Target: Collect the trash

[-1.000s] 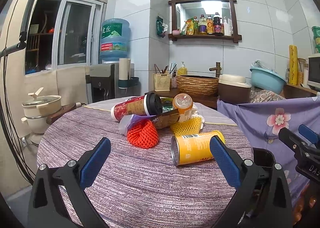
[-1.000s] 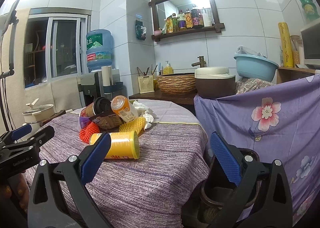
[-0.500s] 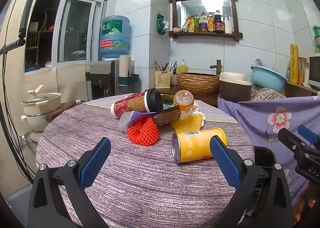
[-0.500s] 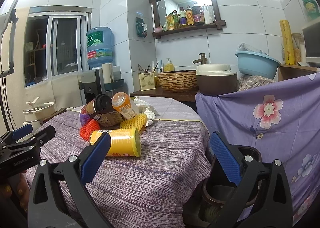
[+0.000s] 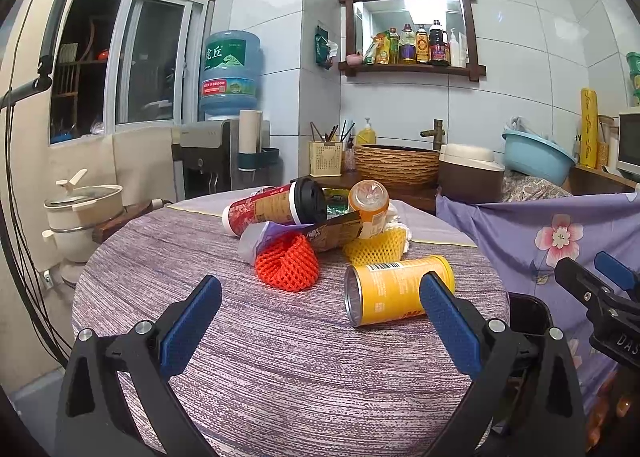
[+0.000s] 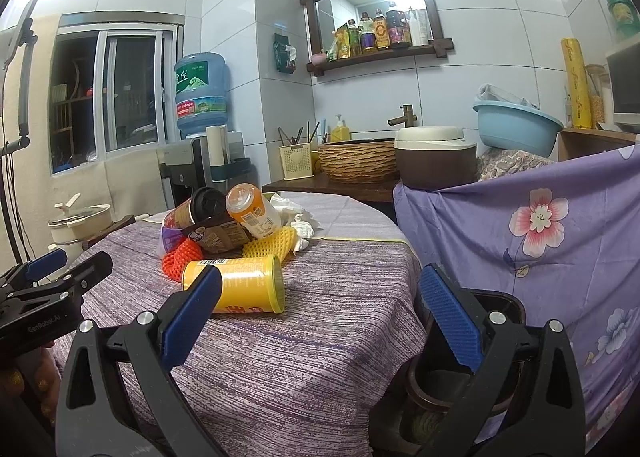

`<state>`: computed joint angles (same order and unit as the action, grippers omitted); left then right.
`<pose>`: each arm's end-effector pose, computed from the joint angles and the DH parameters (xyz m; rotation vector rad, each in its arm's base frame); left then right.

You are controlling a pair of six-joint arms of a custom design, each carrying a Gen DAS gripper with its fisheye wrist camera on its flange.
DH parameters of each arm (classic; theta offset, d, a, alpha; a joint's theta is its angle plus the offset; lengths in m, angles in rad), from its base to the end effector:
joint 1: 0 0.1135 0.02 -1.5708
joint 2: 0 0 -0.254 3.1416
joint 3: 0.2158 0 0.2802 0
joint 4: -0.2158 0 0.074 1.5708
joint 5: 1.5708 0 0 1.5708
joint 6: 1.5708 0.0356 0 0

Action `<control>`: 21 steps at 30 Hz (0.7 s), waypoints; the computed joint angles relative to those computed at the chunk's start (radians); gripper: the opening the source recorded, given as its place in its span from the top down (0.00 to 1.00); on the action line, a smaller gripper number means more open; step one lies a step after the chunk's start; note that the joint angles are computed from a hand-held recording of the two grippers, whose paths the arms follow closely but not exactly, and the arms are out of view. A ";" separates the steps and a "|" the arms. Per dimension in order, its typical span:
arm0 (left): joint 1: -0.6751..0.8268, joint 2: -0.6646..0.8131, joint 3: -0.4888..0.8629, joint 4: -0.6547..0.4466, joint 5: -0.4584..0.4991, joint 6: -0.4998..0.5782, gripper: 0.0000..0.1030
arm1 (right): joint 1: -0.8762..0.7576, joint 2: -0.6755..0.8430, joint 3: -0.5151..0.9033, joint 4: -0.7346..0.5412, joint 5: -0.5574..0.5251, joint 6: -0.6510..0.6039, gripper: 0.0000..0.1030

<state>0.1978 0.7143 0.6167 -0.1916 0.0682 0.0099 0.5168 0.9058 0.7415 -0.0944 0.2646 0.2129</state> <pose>0.2077 0.0391 0.2817 -0.1273 1.8557 0.0807 0.2201 0.1144 0.3001 -0.0911 1.8266 0.2735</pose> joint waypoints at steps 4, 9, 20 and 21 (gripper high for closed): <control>0.001 -0.001 0.000 -0.005 0.001 0.001 0.05 | -0.003 0.001 0.002 -0.004 -0.006 -0.001 0.05; 0.001 -0.001 -0.002 -0.004 0.002 0.001 0.05 | -0.005 0.008 0.006 -0.006 -0.011 0.002 0.05; -0.007 0.013 -0.001 0.000 -0.003 0.007 0.05 | -0.004 0.014 0.007 -0.007 -0.014 0.005 0.05; -0.007 0.013 -0.001 0.000 -0.003 0.007 0.05 | -0.003 0.014 0.007 -0.008 -0.014 0.006 0.05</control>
<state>0.1905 0.7276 0.6162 -0.1914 0.0649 0.0165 0.5134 0.9202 0.7483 -0.1024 0.2507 0.2184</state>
